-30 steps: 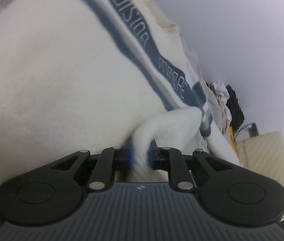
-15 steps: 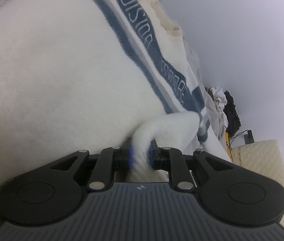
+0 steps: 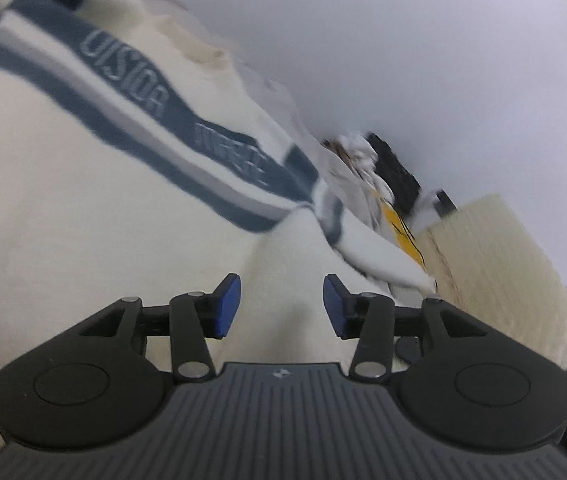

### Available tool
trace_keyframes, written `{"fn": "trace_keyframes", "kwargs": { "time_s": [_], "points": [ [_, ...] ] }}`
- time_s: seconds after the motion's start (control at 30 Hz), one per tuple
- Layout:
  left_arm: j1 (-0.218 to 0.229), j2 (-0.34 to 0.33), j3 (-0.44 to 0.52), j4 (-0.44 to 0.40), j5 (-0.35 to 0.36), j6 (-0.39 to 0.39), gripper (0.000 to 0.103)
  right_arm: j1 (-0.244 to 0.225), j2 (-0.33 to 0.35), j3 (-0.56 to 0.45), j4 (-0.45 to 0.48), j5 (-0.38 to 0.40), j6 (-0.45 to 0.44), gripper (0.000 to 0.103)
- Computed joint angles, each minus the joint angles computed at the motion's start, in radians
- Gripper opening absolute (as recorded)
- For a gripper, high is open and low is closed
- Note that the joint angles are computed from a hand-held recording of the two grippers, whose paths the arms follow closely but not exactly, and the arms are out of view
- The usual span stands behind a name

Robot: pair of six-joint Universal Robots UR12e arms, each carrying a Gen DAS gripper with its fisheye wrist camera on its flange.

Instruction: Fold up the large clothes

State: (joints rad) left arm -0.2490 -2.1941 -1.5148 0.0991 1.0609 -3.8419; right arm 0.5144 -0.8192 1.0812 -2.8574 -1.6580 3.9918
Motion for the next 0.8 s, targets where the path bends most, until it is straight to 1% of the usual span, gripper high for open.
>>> {"fn": "trace_keyframes", "kwargs": {
  "time_s": [0.03, 0.07, 0.2, 0.27, 0.3, 0.4, 0.43, 0.5, 0.53, 0.6, 0.67, 0.7, 0.77, 0.8],
  "points": [
    [-0.004, 0.000, 0.002, -0.014, -0.010, 0.028, 0.053, -0.002, -0.016, 0.011, 0.041, -0.017, 0.001, 0.014],
    [-0.009, 0.001, 0.005, -0.041, -0.013, 0.057, 0.053, -0.009, -0.033, 0.025, 0.091, -0.018, 0.017, 0.013],
    [-0.033, 0.010, 0.018, -0.195, -0.009, 0.185, 0.053, -0.026, -0.068, 0.053, 0.265, -0.032, 0.070, 0.013],
    [-0.048, 0.016, 0.028, -0.278, 0.020, 0.245, 0.053, -0.037, -0.065, 0.043, 0.353, -0.006, 0.110, 0.014],
    [-0.054, 0.018, 0.029, -0.313, 0.037, 0.271, 0.053, -0.037, -0.054, 0.020, 0.404, -0.009, 0.119, 0.014],
    [-0.076, 0.009, 0.034, -0.346, 0.113, 0.329, 0.053, -0.027, -0.015, -0.064, 0.573, -0.047, 0.081, 0.014],
    [-0.085, 0.006, 0.036, -0.353, 0.140, 0.349, 0.053, -0.026, -0.009, -0.078, 0.601, -0.052, 0.073, 0.014],
    [-0.097, 0.007, 0.030, -0.340, 0.183, 0.375, 0.053, -0.024, -0.003, -0.088, 0.618, -0.069, 0.099, 0.015],
    [-0.102, 0.008, 0.031, -0.341, 0.198, 0.387, 0.053, -0.025, -0.001, -0.090, 0.625, -0.066, 0.105, 0.018],
    [-0.098, 0.009, 0.029, -0.335, 0.188, 0.379, 0.053, -0.024, 0.001, -0.096, 0.636, -0.063, 0.118, 0.019],
    [-0.086, 0.009, 0.027, -0.317, 0.161, 0.331, 0.054, -0.023, -0.005, -0.087, 0.624, -0.068, 0.123, 0.023],
    [-0.081, 0.013, 0.023, -0.307, 0.153, 0.309, 0.054, -0.020, -0.008, -0.085, 0.622, -0.080, 0.120, 0.028],
    [-0.071, 0.021, 0.013, -0.272, 0.146, 0.265, 0.054, -0.011, -0.009, -0.087, 0.609, -0.101, 0.102, 0.043],
    [-0.065, 0.025, 0.007, -0.245, 0.145, 0.244, 0.054, -0.009, -0.012, -0.083, 0.588, -0.108, 0.092, 0.058]
  ]
}}
